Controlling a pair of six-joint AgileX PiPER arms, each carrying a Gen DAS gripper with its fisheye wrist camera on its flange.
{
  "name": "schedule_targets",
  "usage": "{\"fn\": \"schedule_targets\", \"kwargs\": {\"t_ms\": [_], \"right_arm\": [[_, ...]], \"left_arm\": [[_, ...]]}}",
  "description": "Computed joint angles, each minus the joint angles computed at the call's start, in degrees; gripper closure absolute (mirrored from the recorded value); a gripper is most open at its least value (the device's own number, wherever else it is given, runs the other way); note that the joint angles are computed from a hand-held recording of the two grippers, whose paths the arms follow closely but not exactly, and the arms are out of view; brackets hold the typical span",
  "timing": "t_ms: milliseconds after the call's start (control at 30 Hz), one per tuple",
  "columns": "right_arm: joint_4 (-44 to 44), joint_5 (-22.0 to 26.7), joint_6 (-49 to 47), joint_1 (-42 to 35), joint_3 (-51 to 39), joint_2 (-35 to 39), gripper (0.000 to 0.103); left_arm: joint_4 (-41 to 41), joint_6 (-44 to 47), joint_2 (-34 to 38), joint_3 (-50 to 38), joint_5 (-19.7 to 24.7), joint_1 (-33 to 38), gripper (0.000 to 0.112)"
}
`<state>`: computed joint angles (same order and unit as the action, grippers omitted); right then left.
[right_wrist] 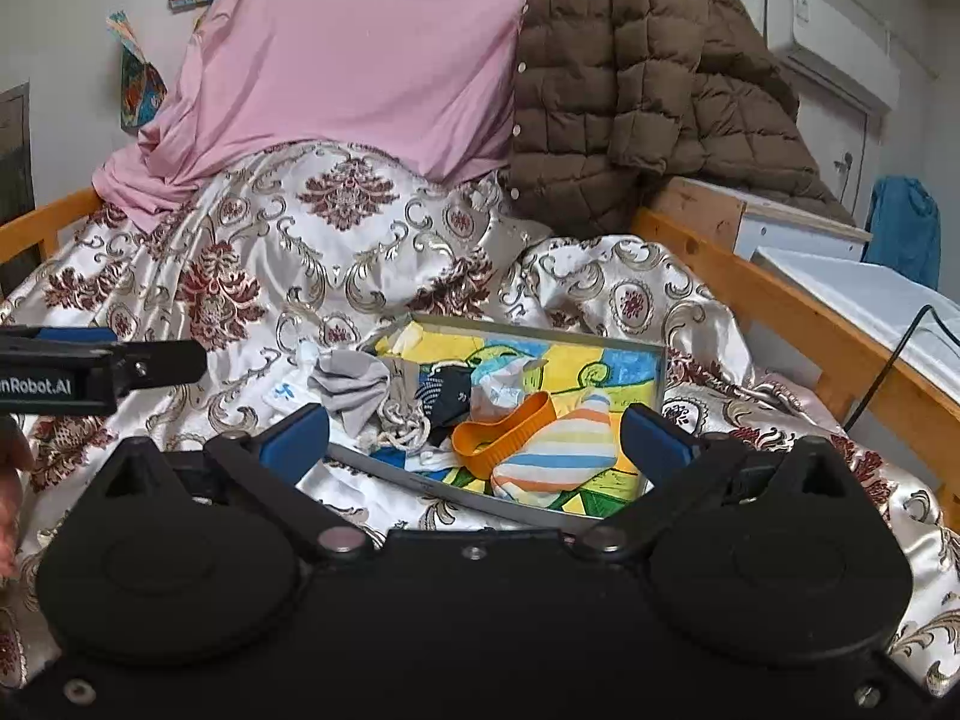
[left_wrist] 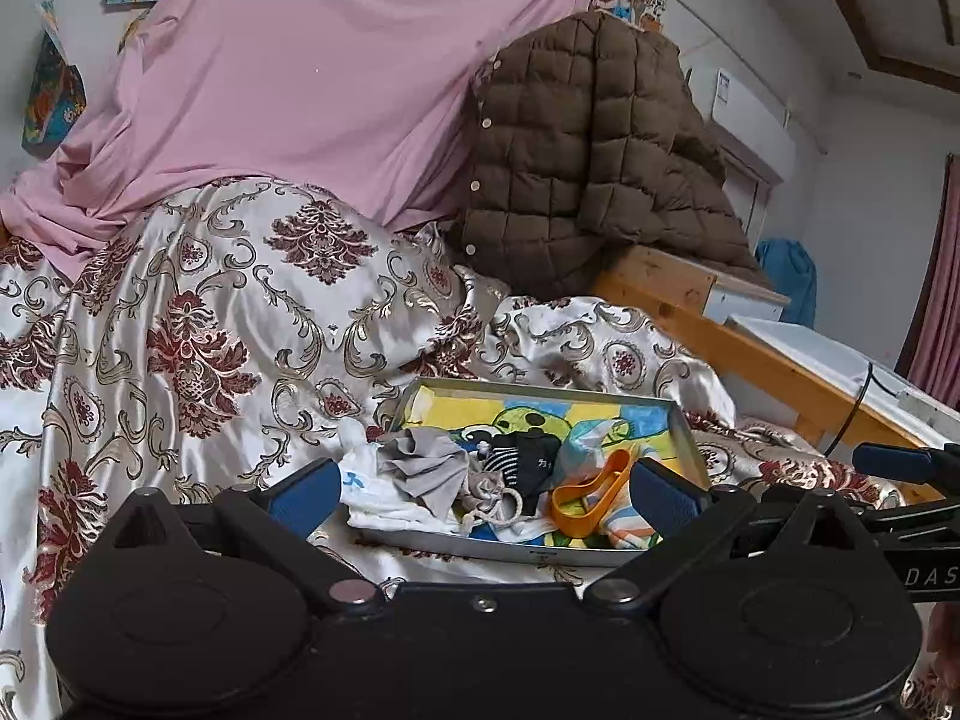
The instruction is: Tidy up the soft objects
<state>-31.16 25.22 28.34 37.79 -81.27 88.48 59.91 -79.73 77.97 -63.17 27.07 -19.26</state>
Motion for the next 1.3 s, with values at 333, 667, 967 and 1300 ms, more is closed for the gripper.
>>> {"fn": "schedule_targets", "kwargs": {"t_ms": [333, 667, 967, 1300], "right_arm": [[-20.72, 5.07, 23.19, 7.18, 8.23, -7.43, 0.001], [-34.23, 10.84, 47.4, 12.39, 20.59, -13.97, 0.001], [-45.49, 20.64, 65.15, 21.26, 35.02, -21.58, 0.001], [-47.64, 30.42, 73.03, 31.06, 43.42, -26.81, 0.001]], "left_arm": [[17.11, -16.53, -4.59, 6.36, 5.63, -6.61, 0.01], [15.56, -14.61, -9.54, 11.51, 9.13, -12.57, 0.01], [11.01, -11.24, -10.74, 13.09, 21.98, -22.5, 0.01], [8.42, -14.88, -10.92, 14.67, 29.91, -29.37, 0.01]]}}
